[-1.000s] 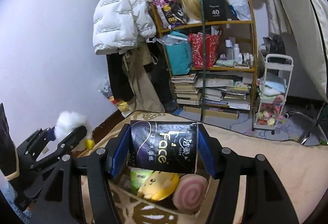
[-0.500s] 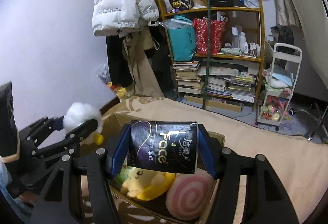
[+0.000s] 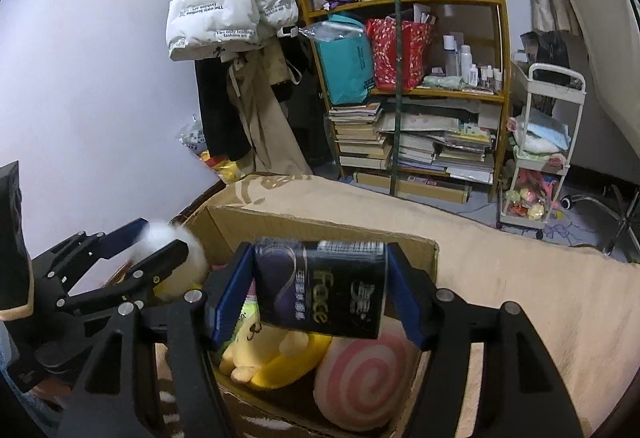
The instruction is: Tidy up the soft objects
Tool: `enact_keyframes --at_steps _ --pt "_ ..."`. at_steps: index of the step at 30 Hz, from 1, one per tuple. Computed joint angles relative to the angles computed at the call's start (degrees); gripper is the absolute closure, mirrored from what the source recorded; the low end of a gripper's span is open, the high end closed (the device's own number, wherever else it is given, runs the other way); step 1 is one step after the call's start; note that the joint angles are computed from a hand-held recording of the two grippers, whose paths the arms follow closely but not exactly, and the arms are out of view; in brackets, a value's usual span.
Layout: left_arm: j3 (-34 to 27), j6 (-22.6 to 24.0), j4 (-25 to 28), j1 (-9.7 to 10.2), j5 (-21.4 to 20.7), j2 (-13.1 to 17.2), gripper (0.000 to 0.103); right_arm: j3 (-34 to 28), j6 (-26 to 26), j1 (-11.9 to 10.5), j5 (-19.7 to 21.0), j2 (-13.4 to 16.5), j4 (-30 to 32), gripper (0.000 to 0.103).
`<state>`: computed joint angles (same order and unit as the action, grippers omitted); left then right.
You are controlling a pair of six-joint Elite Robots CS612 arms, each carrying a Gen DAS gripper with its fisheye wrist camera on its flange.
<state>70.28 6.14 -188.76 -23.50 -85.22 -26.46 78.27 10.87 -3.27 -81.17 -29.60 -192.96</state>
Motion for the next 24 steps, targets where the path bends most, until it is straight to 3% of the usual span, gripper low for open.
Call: enact_keyframes --at_steps 2,10,13,24 --pt "0.1 0.1 -0.1 -0.01 0.2 -0.1 0.048 -0.1 1.0 -0.3 1.4 0.1 0.7 0.033" --pt "0.0 0.7 0.3 -0.12 2.1 0.0 0.035 -0.1 0.9 -0.5 0.6 0.2 0.3 0.026" --pt "0.2 0.9 0.4 -0.20 2.8 -0.1 0.025 0.0 0.6 -0.7 1.5 0.2 0.7 0.014" --pt "2.3 -1.7 0.8 0.46 3.7 -1.3 0.013 1.4 0.8 -0.8 1.5 -0.9 0.0 0.002"
